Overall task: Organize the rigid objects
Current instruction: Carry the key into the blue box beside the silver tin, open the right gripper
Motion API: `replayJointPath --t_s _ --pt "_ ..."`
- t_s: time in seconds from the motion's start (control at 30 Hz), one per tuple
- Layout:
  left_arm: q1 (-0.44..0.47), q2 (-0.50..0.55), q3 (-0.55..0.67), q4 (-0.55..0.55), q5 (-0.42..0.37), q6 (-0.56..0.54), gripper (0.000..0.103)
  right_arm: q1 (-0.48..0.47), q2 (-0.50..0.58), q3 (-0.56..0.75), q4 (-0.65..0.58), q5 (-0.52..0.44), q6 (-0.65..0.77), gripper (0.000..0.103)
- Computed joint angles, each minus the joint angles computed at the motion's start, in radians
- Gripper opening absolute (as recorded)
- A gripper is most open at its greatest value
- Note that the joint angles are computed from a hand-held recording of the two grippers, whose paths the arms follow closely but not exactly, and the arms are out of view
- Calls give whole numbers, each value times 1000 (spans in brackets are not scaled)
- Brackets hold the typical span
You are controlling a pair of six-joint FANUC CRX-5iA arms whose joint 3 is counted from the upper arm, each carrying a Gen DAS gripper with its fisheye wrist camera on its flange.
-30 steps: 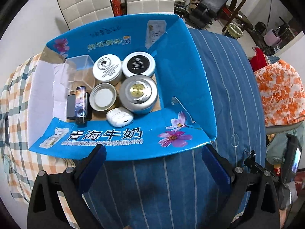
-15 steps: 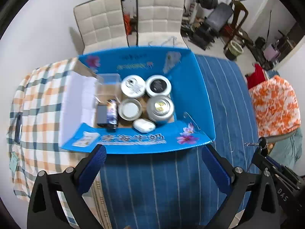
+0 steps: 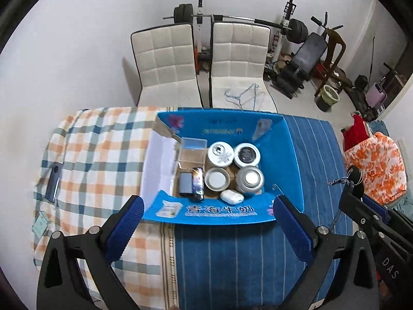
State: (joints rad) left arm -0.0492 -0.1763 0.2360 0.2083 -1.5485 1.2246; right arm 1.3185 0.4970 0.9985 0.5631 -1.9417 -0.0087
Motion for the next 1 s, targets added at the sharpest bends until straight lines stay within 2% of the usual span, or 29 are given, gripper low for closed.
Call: replayJointPath --t_s 0.1,0.17,0.27,0.33,0.43,0.5,0.73,1.0 --pt "20 1 8 12 3 -14 103 -10 80 141 21 -48 59 31" --pt "30 0 4 18 8 -23 103 -20 102 172 19 -55 74 31" --pt "44 11 -11 22 17 -33 103 -38 59 75 -18 -12 49 31" --pt "51 20 -31 23 28 -34 103 -58 4 -54 -58 52 9 31" --pt "51 60 -66 0 37 -26 103 -111 -88 -281 -151 202 -52 31" --pt "42 98 -84 -29 37 -14 103 -133 -98 -349 -180 238 -61 31" --pt "6 178 -132 -103 82 -7 103 -200 -13 -381 -281 242 -2 31" --pt "-12 218 -126 -129 94 -8 103 -247 75 -305 -344 181 51 33"
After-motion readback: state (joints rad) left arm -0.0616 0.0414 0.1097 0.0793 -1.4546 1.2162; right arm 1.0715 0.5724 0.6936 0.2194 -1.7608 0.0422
